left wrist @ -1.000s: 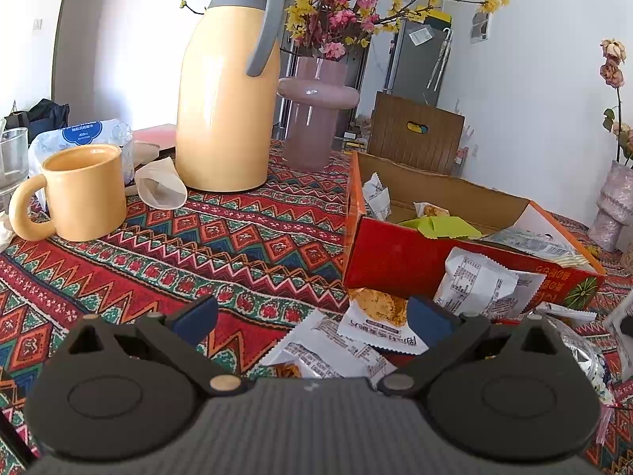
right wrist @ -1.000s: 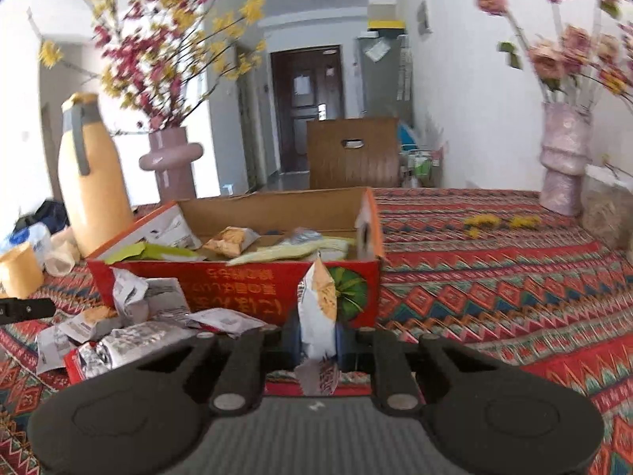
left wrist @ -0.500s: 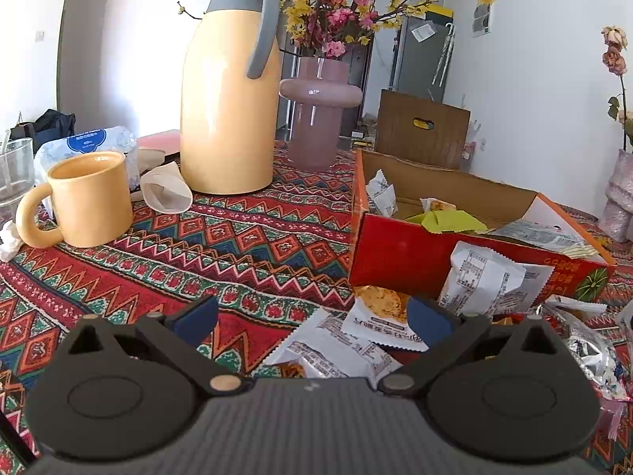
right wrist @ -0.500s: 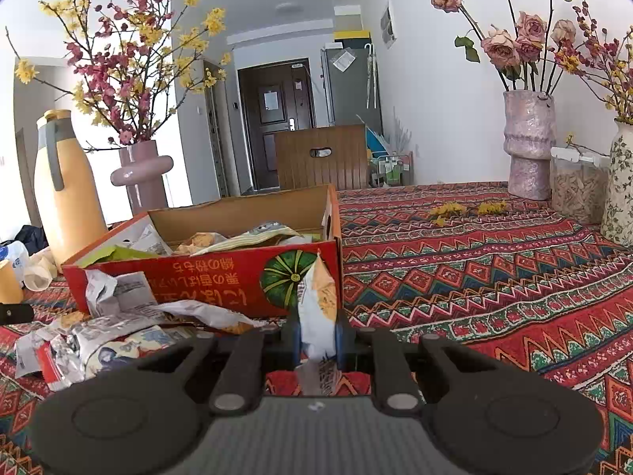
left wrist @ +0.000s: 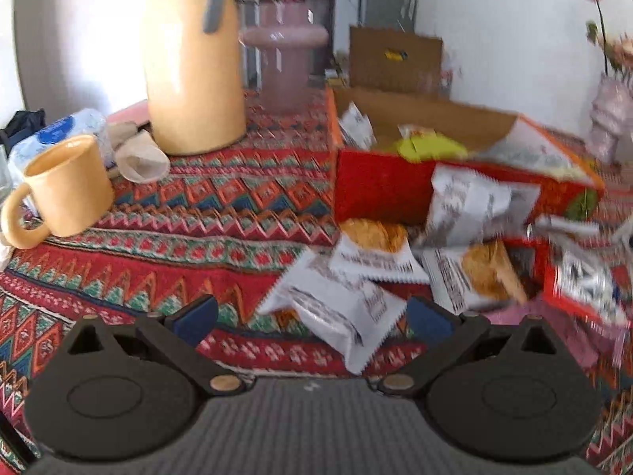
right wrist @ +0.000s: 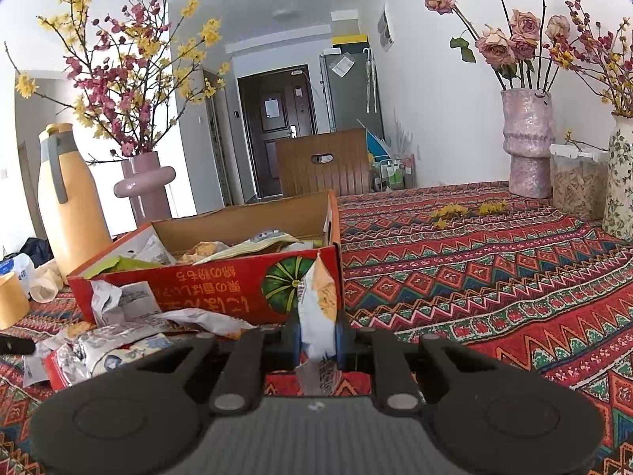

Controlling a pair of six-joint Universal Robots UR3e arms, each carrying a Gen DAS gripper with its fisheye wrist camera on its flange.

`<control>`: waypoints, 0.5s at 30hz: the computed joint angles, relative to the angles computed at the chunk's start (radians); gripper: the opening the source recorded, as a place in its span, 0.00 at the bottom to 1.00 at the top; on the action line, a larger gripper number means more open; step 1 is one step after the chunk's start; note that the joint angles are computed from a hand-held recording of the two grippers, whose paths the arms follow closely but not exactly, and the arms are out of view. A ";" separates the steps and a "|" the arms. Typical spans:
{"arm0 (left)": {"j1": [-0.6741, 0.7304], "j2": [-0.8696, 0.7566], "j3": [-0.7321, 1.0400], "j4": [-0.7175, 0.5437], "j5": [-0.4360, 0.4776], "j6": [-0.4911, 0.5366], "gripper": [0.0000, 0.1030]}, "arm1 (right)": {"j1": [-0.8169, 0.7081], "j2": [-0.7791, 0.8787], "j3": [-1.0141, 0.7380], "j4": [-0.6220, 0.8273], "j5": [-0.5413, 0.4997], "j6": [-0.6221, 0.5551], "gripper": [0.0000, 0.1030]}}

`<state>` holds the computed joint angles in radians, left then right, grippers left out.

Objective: Organize snacks
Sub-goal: 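Grasp a white printed packet with the left gripper while the right holds its packet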

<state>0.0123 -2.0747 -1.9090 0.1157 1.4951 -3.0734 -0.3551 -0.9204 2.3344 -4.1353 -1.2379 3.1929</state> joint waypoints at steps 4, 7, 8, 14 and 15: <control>-0.023 -0.031 0.056 -0.045 0.028 0.008 1.00 | -0.009 0.006 0.006 -0.019 0.016 0.005 0.15; -0.035 -0.061 0.128 -0.102 0.051 0.016 1.00 | -0.016 0.009 0.013 -0.032 0.029 0.005 0.15; -0.036 -0.073 0.157 -0.128 0.056 0.023 1.00 | -0.018 0.010 0.015 -0.036 0.032 0.005 0.15; -0.030 -0.134 0.236 -0.173 0.064 0.076 1.00 | -0.027 0.016 0.022 -0.057 0.051 0.008 0.15; -0.024 -0.135 0.231 -0.166 0.053 0.078 1.00 | -0.027 0.017 0.023 -0.059 0.052 0.008 0.15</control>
<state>-0.0121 -2.2100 -1.6777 -0.0498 1.5485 -2.9958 -0.3820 -0.9038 2.3572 -4.1942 -1.1857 3.2010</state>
